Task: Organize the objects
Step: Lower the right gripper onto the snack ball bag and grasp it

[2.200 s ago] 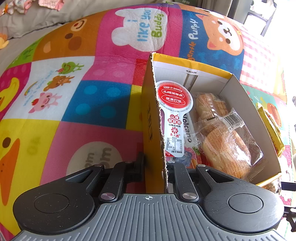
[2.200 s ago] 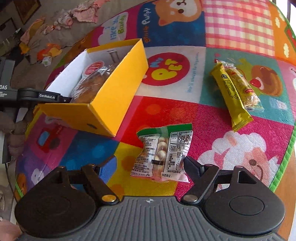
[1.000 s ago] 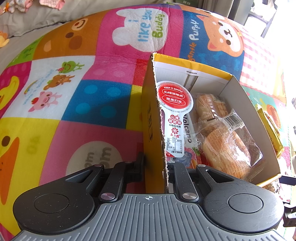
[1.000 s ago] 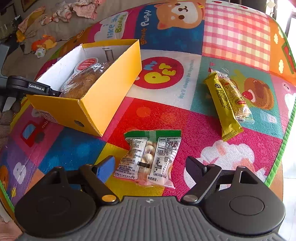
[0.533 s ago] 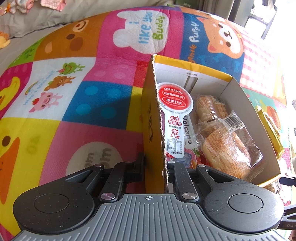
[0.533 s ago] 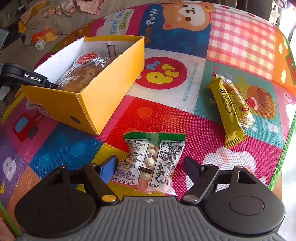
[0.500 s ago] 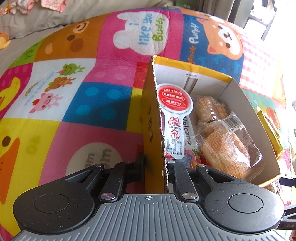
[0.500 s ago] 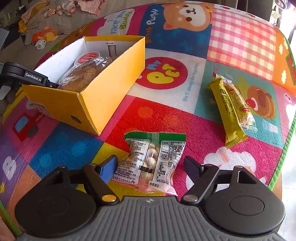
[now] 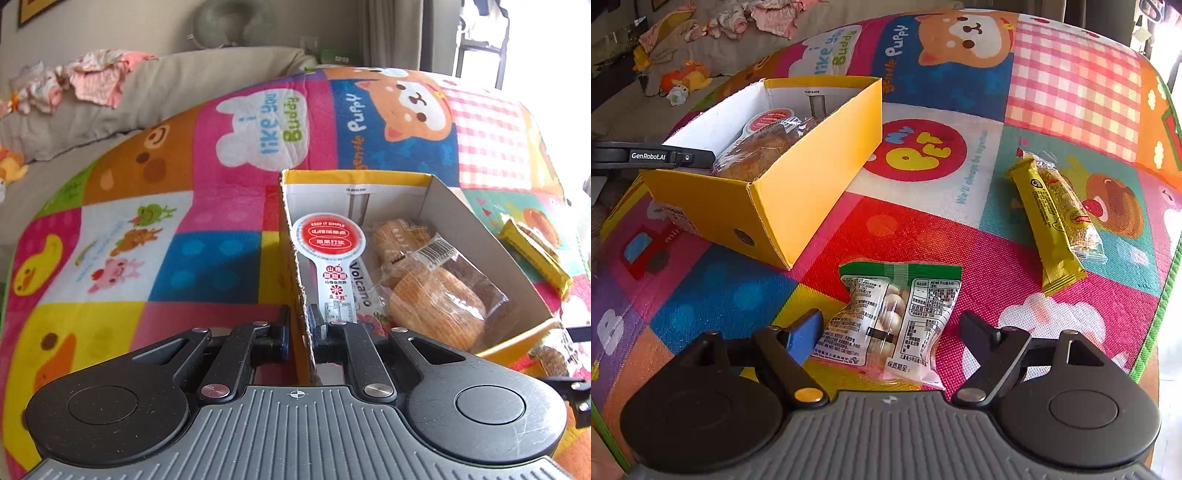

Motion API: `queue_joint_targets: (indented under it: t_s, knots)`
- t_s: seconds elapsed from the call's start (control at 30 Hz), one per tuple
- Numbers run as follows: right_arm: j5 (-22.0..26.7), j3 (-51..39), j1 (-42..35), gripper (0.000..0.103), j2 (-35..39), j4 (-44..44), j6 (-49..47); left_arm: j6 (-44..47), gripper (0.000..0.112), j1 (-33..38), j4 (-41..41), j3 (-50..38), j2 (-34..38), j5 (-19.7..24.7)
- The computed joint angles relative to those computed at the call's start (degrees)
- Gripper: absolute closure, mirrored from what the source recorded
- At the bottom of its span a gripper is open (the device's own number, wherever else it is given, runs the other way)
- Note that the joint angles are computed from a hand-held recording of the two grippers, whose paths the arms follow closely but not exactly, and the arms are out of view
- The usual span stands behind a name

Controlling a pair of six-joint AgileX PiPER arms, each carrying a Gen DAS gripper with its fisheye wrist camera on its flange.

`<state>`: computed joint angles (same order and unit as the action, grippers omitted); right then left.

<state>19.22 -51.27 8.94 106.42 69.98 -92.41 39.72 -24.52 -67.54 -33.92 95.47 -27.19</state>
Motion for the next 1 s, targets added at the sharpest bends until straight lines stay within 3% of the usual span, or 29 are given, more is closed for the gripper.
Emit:
queue_joint_targets:
  t_s: [0.17, 0.33, 0.6, 0.73, 0.83, 1.0]
  knots:
    - [-0.2, -0.2, 0.3, 0.019, 0.2, 0.3, -0.4, 7.5, 0.103, 3.9, -6.2, -0.1, -4.7, 8.6]
    - [-1.5, 0.1, 0.9, 0.019, 0.2, 2.3, -1.9, 10.2, 0.104, 2.5, -9.2, -0.1, -4.7, 7.1]
    - [-2.2, -0.5, 1.7, 0.020, 0.9, 4.4, -3.5, 8.9, 0.104, 4.2, -9.8, -0.5, -5.0, 9.4]
    - [-0.4, -1.0, 1.3, 0.038, 0.6, 1.7, -1.4, 7.0, 0.103, 4.9, -8.0, -0.5, -4.9, 10.2]
    - [-1.3, -0.1, 1.2, 0.041, -0.6, -0.1, -0.1, 3.7, 0.103, 5.2, -4.8, -0.1, -4.6, 10.5]
    - [3.0, 0.1, -2.1, 0.041, -3.2, -10.3, 9.8, 1.2, 0.103, 5.5, -2.2, 0.0, -4.3, 10.8]
